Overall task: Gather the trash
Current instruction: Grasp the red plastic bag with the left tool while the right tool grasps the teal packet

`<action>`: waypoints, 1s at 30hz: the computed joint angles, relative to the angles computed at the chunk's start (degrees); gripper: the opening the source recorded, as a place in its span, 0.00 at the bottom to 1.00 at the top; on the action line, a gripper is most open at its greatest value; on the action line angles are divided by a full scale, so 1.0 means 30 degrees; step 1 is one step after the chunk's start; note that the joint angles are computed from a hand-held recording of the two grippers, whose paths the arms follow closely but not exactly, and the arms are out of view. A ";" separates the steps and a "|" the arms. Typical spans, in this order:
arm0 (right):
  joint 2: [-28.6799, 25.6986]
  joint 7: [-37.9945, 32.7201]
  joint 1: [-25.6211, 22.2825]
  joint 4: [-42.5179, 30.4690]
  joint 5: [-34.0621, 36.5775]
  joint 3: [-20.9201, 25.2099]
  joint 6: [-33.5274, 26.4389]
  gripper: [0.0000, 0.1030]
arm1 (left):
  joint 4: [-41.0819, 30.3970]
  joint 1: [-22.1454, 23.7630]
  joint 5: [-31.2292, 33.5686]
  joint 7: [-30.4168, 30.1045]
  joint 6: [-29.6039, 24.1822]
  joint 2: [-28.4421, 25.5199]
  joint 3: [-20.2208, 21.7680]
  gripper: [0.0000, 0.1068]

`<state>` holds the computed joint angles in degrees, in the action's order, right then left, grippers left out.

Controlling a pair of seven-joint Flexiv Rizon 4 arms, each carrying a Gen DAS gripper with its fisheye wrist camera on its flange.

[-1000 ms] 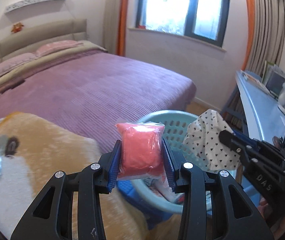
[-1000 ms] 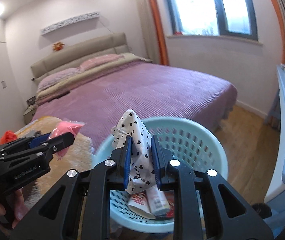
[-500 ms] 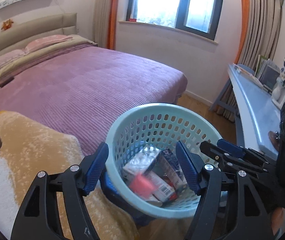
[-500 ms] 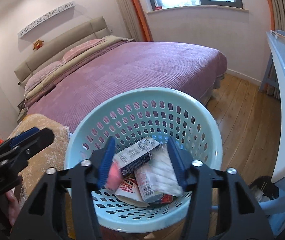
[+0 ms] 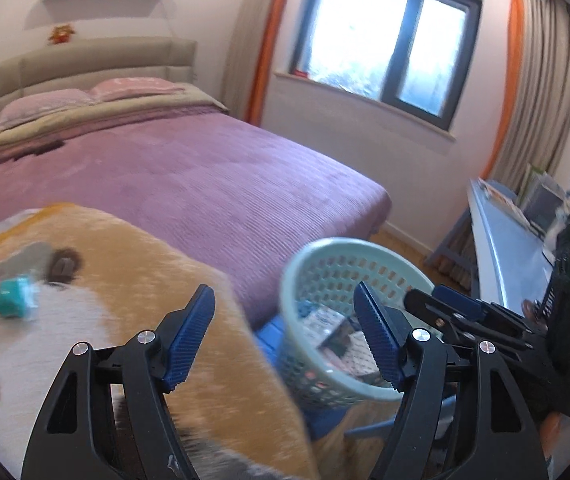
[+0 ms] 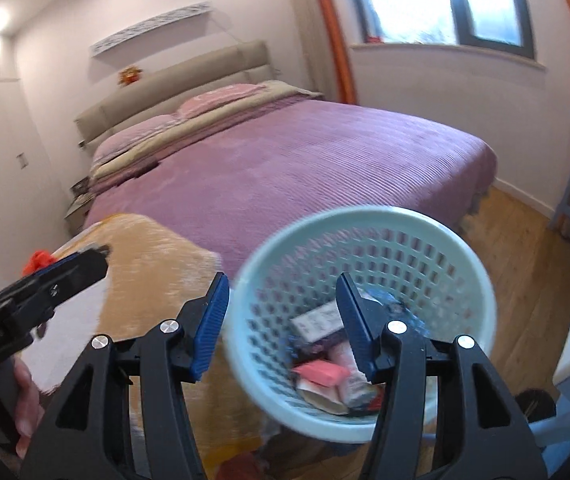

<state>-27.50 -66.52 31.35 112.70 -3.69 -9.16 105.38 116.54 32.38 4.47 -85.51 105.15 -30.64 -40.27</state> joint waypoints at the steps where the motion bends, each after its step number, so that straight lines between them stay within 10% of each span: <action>1: 0.0090 -0.0133 0.0600 -0.0015 -0.0025 -0.0332 0.0008 0.51 | 0.0214 0.0197 -0.0031 -0.0134 0.0176 0.0222 0.0024 0.66; 8: -0.0126 -0.0612 0.1447 -0.1164 -0.1098 0.0534 -0.0617 0.53 | 0.1579 0.2271 0.0361 -0.2067 0.1049 0.2100 0.0902 0.71; 21: -0.3458 -0.1500 -0.1768 -0.6799 -0.4482 0.7434 -0.5289 0.54 | 0.0126 -0.1399 -0.2828 -0.2059 -0.0492 0.2947 1.0338 0.77; 24: -0.4517 -0.2720 -0.2500 -0.8410 -0.4246 0.9211 -0.6922 0.54 | -0.0509 -0.0694 -0.3742 -0.1504 -0.1117 0.2222 0.9868 0.80; 30: -0.5500 -0.3776 -0.1392 -1.0623 -0.3730 0.8905 -0.8580 0.54 | -0.0976 0.4435 -0.5263 0.0942 -0.3104 0.0314 0.3833 0.80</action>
<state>-44.00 -77.85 27.17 80.83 -14.88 17.56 79.64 113.61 45.68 -11.32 -82.68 95.84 -29.69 -28.77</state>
